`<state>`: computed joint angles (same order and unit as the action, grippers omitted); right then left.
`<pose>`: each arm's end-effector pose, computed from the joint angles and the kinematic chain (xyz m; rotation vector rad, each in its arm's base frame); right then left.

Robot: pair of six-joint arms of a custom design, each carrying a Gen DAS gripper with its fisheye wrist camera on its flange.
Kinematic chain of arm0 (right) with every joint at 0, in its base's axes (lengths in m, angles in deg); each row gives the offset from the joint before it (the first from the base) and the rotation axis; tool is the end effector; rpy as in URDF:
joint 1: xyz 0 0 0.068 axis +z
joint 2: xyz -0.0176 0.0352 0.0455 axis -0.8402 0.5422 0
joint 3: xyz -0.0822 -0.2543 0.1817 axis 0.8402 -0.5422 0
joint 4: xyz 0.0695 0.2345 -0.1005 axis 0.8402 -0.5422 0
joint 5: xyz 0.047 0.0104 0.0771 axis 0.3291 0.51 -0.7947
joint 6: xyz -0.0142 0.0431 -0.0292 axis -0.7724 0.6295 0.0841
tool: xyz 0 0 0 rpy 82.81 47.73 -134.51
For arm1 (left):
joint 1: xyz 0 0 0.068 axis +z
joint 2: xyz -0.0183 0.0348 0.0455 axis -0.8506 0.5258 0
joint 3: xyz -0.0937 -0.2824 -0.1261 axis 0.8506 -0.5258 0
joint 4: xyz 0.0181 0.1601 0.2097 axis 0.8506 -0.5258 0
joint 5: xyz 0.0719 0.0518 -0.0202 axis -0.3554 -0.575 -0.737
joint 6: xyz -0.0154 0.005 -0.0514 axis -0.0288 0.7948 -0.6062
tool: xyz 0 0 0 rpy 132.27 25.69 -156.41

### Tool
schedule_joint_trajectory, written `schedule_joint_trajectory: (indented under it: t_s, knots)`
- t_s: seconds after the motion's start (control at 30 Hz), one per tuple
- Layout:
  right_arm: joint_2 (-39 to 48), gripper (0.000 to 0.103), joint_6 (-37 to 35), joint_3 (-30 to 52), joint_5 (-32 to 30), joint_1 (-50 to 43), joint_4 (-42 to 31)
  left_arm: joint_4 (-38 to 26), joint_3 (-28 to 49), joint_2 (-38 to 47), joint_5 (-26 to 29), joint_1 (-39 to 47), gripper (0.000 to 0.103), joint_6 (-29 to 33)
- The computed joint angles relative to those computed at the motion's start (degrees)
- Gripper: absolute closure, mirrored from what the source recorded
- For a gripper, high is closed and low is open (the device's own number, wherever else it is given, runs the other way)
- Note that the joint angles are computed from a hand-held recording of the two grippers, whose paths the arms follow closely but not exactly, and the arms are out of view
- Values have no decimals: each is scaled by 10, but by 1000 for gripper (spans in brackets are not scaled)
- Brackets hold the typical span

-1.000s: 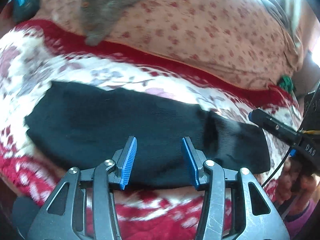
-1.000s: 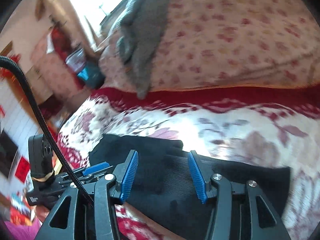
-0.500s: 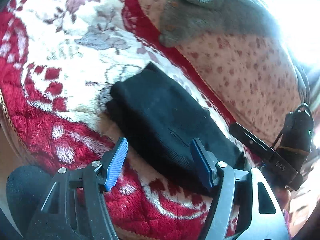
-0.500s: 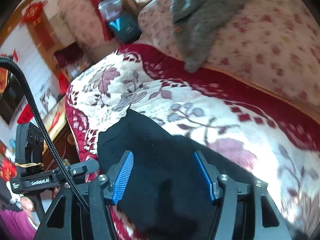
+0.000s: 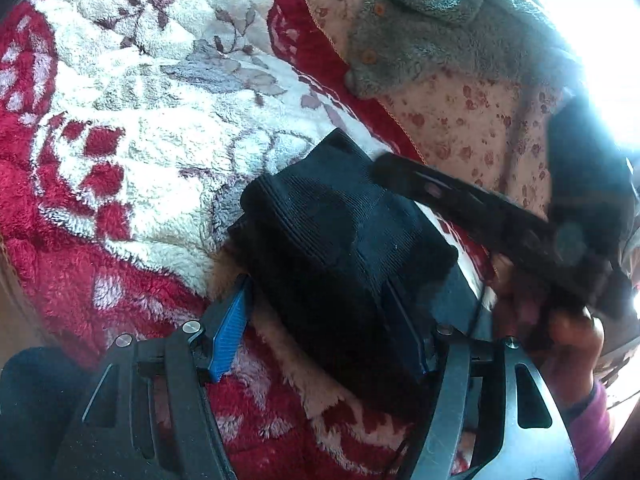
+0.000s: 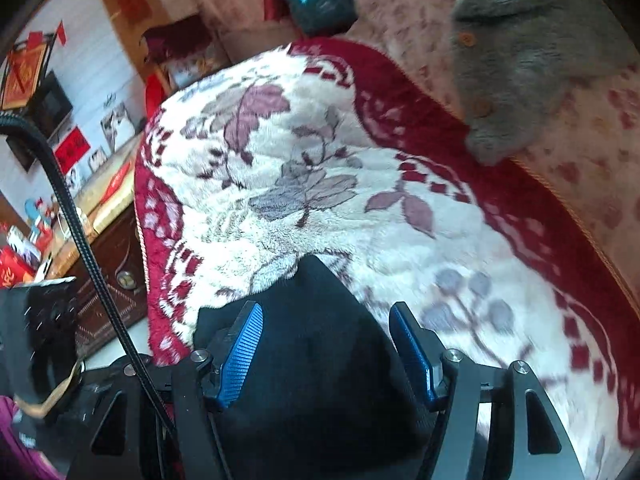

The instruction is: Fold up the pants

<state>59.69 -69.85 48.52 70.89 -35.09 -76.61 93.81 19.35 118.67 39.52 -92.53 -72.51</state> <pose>0.3003 0.1292 0.2001 -0.3634 2.4609 0.4756 0.2468 -0.1780 0.1695 0.0386 2.5611 -0.8167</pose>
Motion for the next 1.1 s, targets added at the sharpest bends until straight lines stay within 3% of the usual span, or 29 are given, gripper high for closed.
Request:
schedule_joint_trajectory:
  t_s: [0.1,0.2,0.27,0.3,0.33,0.4,0.5,0.67,0.77,0.9,1.0,1.1]
  knots:
    - [54,40,-19,52,0,3,-30,25,-4,10,-2,-1,33,6]
    - [99,70,-39,95,29,15,-66,54,-11,18,-5,-1,31,6]
    - [109,81,-49,97,54,27,-58,79,-18,24,-1,3,34,5]
    - [107,85,-50,94,53,29,-51,78,-16,26,-5,4,41,8]
    - [103,89,-48,90,61,33,-46,62,-8,29,-24,1,59,17]
    - [88,91,-40,75,63,34,-32,72,-9,32,-7,10,73,19]
    - [48,92,-15,46,51,29,-10,76,-15,9,-8,5,85,35]
    - [-60,92,23,-7,40,21,6,50,-14,-63,-27,-20,88,42]
    - [-153,92,42,-39,42,9,-4,26,3,-105,-23,-41,88,42]
    - [-292,93,66,-83,17,-36,-33,-6,36,-142,-55,-107,88,58]
    - [-404,93,80,-109,-28,-100,-86,-21,65,-146,-75,-159,88,68]
    - [-511,93,75,-128,-124,-224,-154,-40,103,-139,-104,-232,88,80]
